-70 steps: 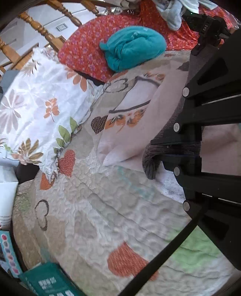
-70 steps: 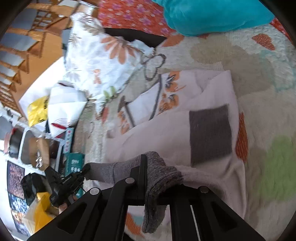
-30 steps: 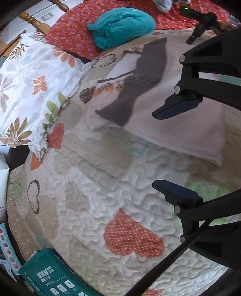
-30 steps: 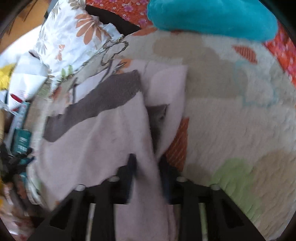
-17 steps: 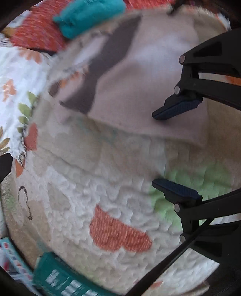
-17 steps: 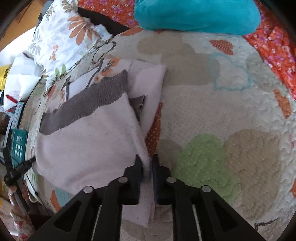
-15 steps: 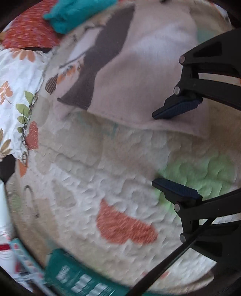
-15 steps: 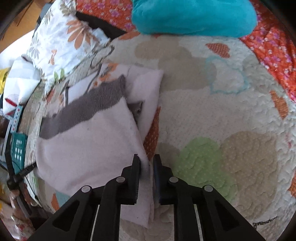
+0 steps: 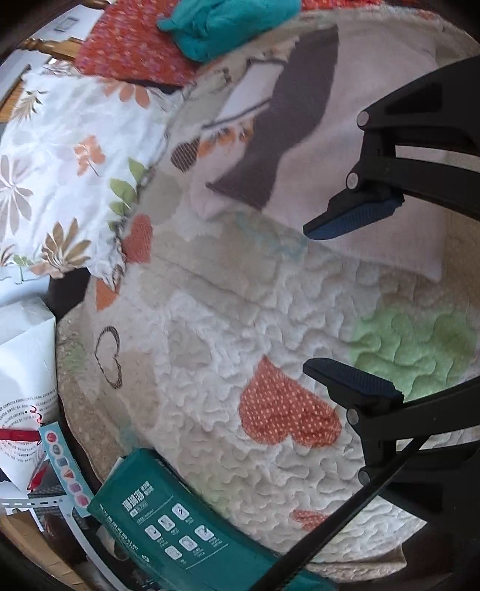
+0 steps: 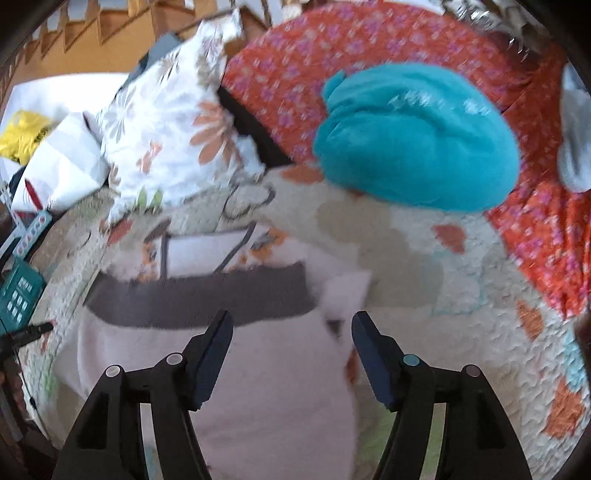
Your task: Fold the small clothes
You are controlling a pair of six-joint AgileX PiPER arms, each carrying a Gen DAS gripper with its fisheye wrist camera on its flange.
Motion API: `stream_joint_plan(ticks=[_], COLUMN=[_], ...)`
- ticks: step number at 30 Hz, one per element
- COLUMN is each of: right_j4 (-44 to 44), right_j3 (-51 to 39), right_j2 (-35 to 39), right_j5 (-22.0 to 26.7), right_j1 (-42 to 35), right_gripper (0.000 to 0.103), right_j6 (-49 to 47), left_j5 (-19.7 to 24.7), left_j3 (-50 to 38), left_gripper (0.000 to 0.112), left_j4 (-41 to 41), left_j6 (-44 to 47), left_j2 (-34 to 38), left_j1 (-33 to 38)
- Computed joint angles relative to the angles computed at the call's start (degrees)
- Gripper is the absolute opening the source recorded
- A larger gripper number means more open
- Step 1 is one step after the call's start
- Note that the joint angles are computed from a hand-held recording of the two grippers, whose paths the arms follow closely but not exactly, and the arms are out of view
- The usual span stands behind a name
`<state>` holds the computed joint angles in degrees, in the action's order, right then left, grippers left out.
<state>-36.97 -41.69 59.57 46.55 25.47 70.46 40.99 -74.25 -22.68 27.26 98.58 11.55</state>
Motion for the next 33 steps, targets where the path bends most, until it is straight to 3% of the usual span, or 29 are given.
stream_joint_plan(ticks=[1, 3, 4, 6, 14, 17, 19, 25, 30, 33], right_j4=[3.59, 10.42, 12.16, 15.36, 10.56, 14.11, 12.89, 0.89, 12.25, 11.04], right_j3=[-0.84, -1.99, -2.05, -3.47, -13.91, -17.24, -19.5, -16.88, -17.53, -15.98], right_j2=[1.46, 3.92, 4.71, 7.73, 23.5, 30.5, 35.12, 29.21, 34.27, 31.05], right_j5=[-1.32, -5.19, -6.64, -9.89, -12.47, -12.0, -9.15, -10.32, -12.09, -11.99], right_j1=[-1.18, -2.78, -2.67, -1.21, 13.22, 15.16, 16.61, 20.45, 16.34, 16.4], right_gripper=[0.068, 0.043, 0.042, 0.041, 0.041, 0.042, 0.042, 0.042, 0.042, 0.042], right_j6=[-2.89, -7.76, -8.79, -11.6, -10.01, -14.67, -15.27, -2.9, -12.69, -10.7], left_j5=[0.51, 0.78, 1.02, 1.82, 3.8, 4.51, 5.19, 5.36, 4.68, 4.7], left_j3=[-0.32, -0.78, -1.02, -1.44, -2.51, -3.03, -3.31, -3.13, -2.47, -1.28], left_gripper=[0.065, 0.065, 0.065, 0.065, 0.067, 0.067, 0.067, 0.068, 0.068, 0.068], left_j4=[-0.71, -0.93, -0.92, -1.08, -3.04, -2.6, -2.87, -3.73, -2.76, -4.44], left_j6=[0.19, 0.04, -0.1, -0.29, 0.19, -0.26, -0.35, 0.08, -0.8, 0.62], left_j2=[-0.08, 0.07, 0.17, 0.47, 1.02, 1.78, 2.17, 2.0, 1.95, 0.97], left_j1=[-0.13, -0.66, -0.94, -1.23, 0.02, 0.38, 0.7, 0.8, -0.27, -0.81])
